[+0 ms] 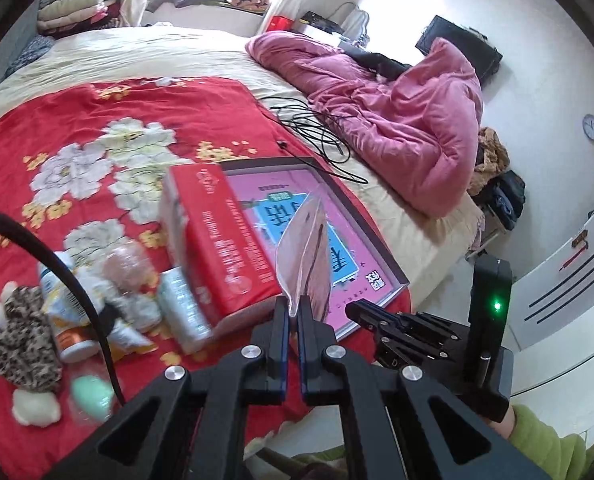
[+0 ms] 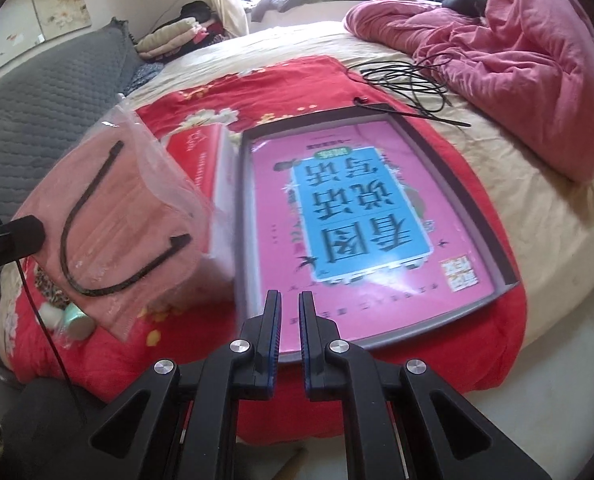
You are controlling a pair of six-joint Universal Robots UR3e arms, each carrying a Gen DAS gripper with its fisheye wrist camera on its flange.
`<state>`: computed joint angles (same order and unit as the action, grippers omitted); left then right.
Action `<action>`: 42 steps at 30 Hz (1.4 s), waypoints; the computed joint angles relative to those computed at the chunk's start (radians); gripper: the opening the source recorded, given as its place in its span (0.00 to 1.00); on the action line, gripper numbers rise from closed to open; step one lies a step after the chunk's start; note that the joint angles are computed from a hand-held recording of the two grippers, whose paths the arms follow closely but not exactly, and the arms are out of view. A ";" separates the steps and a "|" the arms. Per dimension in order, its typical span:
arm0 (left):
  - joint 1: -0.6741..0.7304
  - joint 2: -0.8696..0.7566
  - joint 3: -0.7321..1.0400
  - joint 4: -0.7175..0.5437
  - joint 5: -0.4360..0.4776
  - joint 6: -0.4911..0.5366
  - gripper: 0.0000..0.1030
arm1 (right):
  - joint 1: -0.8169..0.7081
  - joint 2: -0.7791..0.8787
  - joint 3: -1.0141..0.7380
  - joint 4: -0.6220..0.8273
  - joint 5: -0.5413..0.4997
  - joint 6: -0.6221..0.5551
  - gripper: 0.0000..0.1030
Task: Organize soft objects
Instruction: 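Lower the pink mask bag onto the pink book and open the left tool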
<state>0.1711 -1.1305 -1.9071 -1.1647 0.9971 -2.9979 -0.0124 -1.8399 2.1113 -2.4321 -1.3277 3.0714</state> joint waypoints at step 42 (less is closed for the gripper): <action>-0.515 -0.723 0.468 0.228 0.406 -0.248 0.33 | -0.268 0.119 -0.026 0.015 0.061 -0.183 0.35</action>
